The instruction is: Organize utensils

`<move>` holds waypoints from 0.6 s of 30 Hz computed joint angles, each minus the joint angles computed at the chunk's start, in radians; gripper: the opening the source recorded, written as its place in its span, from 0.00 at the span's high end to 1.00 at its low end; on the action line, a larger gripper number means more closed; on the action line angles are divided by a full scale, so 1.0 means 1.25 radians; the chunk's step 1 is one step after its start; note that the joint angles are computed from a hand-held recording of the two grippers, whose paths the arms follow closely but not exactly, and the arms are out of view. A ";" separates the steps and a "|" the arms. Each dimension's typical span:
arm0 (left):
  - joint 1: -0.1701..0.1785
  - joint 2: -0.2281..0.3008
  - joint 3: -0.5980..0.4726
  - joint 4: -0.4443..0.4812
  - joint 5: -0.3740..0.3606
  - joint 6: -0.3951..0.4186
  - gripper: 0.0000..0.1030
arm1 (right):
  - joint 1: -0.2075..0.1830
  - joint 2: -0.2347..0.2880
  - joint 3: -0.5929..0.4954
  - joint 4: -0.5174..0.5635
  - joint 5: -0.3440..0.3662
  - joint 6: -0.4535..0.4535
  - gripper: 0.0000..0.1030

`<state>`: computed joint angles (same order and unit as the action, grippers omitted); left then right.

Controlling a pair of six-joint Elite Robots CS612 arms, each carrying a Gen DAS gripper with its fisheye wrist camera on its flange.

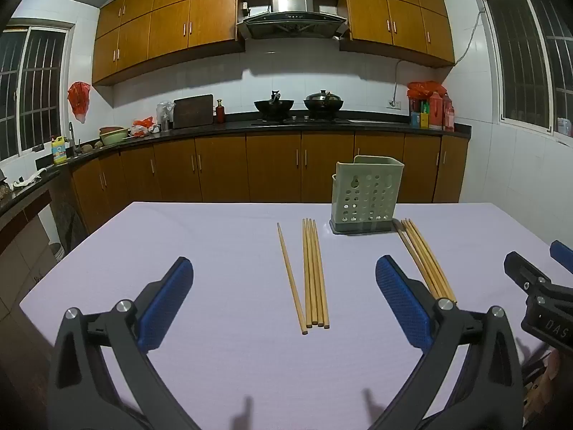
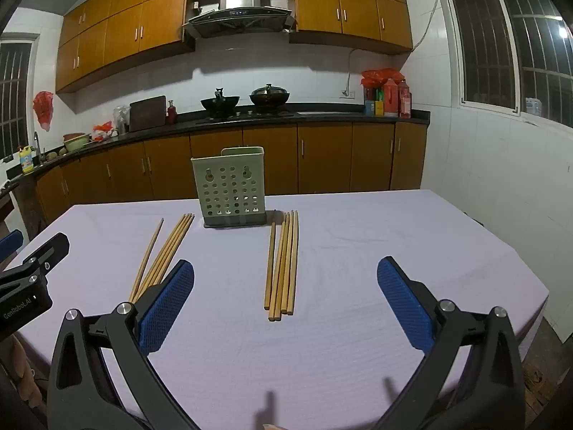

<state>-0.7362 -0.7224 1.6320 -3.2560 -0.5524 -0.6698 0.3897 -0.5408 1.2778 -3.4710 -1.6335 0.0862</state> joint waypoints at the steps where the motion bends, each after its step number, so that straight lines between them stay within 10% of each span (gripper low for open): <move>1: 0.000 0.000 0.000 0.000 0.000 0.000 0.04 | 0.000 0.000 0.000 -0.001 0.001 0.000 0.02; 18: 0.000 -0.001 0.001 0.001 -0.004 -0.004 0.04 | 0.000 0.005 -0.006 0.000 0.001 0.001 0.02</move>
